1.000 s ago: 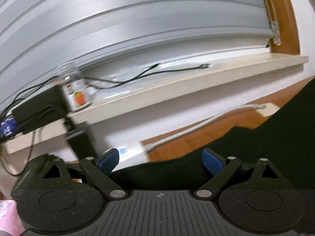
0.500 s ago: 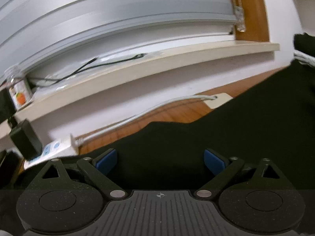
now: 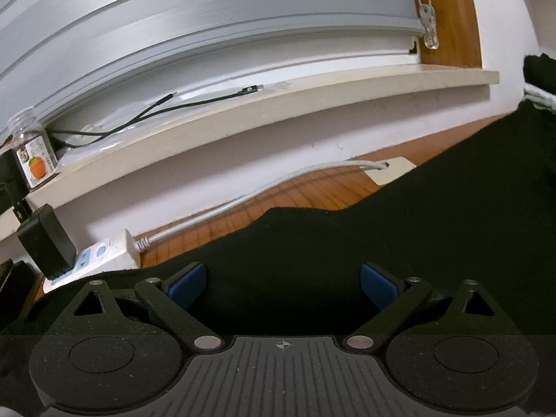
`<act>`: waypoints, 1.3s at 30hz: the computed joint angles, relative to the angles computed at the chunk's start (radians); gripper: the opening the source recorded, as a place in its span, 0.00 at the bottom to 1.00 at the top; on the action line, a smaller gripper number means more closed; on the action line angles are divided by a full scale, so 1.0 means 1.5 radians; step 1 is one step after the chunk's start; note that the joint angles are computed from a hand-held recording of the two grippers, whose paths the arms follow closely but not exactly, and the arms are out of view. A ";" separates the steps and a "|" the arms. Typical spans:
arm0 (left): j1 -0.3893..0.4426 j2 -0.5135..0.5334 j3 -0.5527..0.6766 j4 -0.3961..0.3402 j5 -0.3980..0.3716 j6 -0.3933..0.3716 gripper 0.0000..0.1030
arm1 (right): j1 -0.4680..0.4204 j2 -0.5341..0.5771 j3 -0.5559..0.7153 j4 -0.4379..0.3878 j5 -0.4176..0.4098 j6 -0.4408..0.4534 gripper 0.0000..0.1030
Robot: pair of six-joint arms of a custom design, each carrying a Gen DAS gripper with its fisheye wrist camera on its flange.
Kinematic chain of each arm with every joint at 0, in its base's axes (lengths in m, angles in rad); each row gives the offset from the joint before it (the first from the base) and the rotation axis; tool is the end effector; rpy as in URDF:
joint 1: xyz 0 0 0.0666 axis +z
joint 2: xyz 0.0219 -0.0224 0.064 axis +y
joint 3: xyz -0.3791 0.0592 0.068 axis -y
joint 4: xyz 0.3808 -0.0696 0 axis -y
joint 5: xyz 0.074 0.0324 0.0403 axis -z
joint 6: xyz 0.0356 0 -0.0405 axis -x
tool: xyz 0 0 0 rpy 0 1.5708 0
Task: Fold clothes
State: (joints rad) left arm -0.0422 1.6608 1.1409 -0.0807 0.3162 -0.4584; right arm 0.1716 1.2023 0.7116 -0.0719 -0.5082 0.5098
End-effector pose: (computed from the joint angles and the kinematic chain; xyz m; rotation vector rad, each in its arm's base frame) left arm 0.5421 -0.0344 0.2518 0.7017 2.0212 -0.1004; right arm 0.3651 0.0804 0.2731 -0.9625 1.8354 0.3347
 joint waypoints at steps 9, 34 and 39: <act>0.001 0.005 0.007 -0.011 0.002 0.002 0.94 | 0.005 0.020 0.013 0.042 0.041 -0.091 0.06; -0.001 0.006 0.010 -0.014 -0.004 0.000 0.99 | 0.138 0.045 0.038 -0.079 -0.073 0.008 0.06; -0.001 0.008 0.013 -0.019 -0.005 -0.002 1.00 | 0.128 0.015 0.024 -0.156 -0.099 0.061 0.06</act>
State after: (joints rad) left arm -0.0441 1.6727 1.1609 -0.1093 0.3083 -0.4612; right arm 0.3641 1.2251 0.7483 -0.3066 -0.6573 0.6013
